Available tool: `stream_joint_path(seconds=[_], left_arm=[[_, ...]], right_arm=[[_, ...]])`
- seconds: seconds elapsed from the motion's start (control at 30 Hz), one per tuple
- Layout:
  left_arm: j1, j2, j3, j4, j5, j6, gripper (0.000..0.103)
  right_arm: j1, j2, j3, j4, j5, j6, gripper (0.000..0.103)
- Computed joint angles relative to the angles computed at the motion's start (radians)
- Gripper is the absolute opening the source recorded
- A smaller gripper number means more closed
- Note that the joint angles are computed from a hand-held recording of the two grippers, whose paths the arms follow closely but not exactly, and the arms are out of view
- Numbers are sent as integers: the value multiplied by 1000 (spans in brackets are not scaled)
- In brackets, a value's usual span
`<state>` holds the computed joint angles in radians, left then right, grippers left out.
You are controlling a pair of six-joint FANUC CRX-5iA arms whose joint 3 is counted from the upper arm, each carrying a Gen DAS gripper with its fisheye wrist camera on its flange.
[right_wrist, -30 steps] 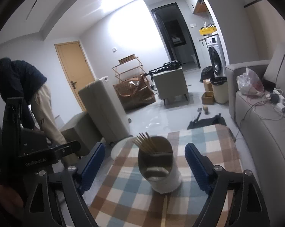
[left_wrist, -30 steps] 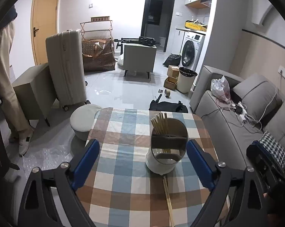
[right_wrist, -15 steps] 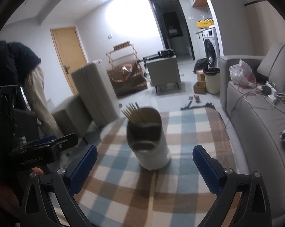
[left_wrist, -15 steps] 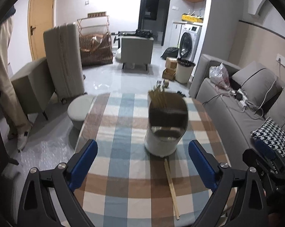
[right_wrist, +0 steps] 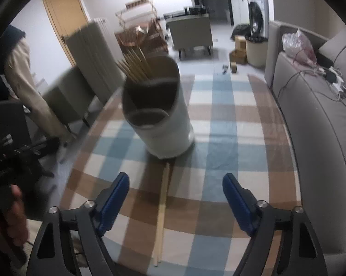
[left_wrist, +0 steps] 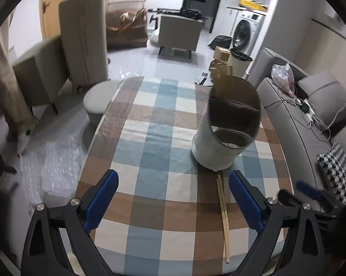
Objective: Organize utensils
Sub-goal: 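Move both open tools back down toward the last chopsticks on the cloth, then close the right tool on a chopstick while the left tool approaches another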
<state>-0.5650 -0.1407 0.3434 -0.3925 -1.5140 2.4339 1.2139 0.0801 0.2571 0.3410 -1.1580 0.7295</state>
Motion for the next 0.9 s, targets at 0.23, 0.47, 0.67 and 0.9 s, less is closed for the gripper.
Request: stream_joint_path(seconds=[0.23, 0.47, 0.67, 0.9], left_arm=[[39, 7, -7, 41, -26, -9, 94], [94, -8, -37, 95, -25, -48, 94], [151, -28, -90, 161, -23, -47, 94], [155, -22, -85, 177, -34, -55, 94]], right_arm=[[-59, 151, 158, -136, -94, 172, 60], [-99, 267, 258, -221, -163, 214, 31], [-115, 326, 316, -246, -202, 215, 22], [-97, 373, 359, -218, -240, 256, 19]])
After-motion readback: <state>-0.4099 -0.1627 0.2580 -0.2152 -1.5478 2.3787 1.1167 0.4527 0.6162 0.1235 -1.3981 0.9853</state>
